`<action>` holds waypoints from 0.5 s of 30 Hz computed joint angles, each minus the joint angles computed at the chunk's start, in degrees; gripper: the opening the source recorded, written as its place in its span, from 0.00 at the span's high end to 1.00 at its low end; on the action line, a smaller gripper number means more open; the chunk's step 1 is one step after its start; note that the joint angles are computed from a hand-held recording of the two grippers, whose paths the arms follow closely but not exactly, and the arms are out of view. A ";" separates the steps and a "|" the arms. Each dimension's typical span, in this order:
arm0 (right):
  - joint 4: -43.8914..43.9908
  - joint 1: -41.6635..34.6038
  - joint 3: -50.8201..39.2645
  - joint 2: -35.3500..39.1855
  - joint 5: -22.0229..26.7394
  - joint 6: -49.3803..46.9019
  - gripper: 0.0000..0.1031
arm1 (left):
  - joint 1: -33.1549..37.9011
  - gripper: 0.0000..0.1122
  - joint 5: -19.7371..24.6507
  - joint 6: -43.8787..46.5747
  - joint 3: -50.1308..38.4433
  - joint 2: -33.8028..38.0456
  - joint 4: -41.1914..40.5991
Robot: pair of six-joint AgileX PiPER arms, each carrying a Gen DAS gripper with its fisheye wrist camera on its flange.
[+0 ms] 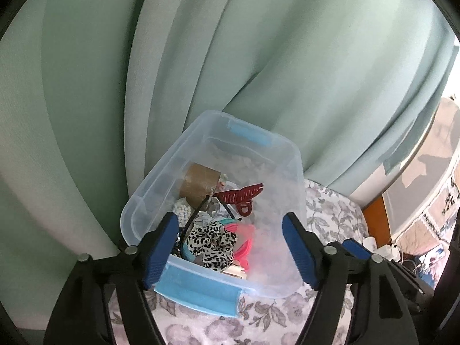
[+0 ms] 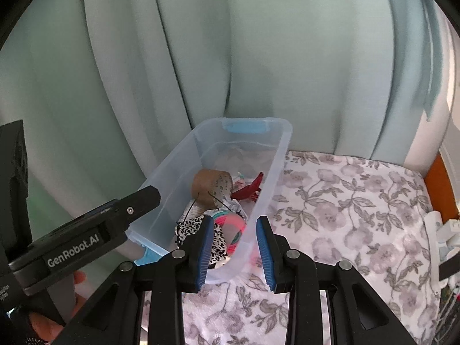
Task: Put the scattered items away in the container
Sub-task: 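Open both grippers to drop the scrunchie and holder into the box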
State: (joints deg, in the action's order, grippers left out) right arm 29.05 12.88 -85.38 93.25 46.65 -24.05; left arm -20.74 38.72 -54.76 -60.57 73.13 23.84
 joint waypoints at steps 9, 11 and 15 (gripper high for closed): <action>3.68 -5.88 2.19 -4.22 2.00 -2.21 0.54 | -10.29 0.23 8.61 -7.85 -4.60 0.27 9.46; 5.11 -7.62 2.94 -5.38 2.53 -3.49 0.49 | -12.35 0.22 10.25 -9.39 -5.68 0.62 10.84; 8.62 -11.60 4.52 -7.31 3.77 -6.75 0.43 | -15.47 0.22 11.94 -10.91 -7.45 1.06 11.58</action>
